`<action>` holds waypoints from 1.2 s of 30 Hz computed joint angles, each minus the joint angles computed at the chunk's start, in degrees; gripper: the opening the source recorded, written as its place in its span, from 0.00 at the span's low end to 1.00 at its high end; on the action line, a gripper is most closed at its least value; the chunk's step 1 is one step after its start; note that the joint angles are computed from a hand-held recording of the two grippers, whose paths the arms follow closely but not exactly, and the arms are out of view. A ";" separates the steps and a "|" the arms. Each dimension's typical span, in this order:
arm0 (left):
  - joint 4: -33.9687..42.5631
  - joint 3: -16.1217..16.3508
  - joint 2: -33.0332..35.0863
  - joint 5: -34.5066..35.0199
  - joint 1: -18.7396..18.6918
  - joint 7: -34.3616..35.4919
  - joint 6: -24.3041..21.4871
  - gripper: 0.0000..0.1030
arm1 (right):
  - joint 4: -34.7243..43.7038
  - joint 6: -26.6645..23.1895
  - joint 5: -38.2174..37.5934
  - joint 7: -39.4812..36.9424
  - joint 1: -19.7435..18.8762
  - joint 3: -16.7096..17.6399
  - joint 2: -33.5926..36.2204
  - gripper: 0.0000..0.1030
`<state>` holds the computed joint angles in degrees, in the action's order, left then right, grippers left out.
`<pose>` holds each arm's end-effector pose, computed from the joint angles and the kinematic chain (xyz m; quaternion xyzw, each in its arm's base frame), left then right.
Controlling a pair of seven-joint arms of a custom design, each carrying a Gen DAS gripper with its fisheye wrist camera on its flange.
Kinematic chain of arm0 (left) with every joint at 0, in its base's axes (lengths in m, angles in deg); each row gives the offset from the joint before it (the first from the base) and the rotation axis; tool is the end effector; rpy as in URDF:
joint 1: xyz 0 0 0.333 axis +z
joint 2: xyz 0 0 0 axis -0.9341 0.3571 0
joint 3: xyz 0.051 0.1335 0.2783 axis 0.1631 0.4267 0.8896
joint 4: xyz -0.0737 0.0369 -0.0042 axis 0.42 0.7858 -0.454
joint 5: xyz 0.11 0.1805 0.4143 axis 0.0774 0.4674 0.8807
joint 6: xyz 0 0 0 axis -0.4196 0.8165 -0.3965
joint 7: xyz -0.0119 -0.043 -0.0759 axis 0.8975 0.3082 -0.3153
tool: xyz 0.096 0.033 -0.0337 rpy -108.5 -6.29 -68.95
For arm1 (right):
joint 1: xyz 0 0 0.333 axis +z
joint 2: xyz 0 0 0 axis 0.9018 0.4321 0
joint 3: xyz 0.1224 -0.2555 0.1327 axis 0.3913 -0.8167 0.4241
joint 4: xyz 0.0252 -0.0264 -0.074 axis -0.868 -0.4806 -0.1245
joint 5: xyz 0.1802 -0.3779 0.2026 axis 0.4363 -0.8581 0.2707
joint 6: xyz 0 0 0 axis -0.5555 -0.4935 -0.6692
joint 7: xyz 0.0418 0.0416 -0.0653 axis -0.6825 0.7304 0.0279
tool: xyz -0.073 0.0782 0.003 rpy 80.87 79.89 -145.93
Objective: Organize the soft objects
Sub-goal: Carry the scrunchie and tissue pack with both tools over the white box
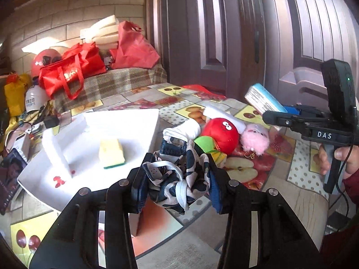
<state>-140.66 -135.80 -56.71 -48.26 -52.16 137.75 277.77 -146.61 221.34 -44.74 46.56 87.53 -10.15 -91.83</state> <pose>0.4173 -0.3242 0.4669 -0.4588 0.6994 -0.4457 0.3190 0.4332 0.1826 0.4665 -0.6822 0.4663 -0.2939 0.4804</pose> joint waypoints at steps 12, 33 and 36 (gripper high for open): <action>-8.26 -5.70 -18.65 -4.17 9.81 -16.48 -2.15 0.43 | 2.10 8.27 6.98 -1.55 -4.46 8.66 4.42 0.49; -3.71 -4.75 -13.02 9.10 17.98 -25.90 -5.90 0.43 | 8.19 4.39 -2.68 1.41 2.50 5.08 10.12 0.49; -3.04 -5.07 -12.46 10.13 18.88 -25.80 -5.74 0.43 | 9.33 3.83 -4.79 3.01 3.64 4.13 11.14 0.49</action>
<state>-143.69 -140.87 -69.16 -38.12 -33.28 111.95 272.03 -137.28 225.17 -49.53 49.57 91.17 -6.02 -80.70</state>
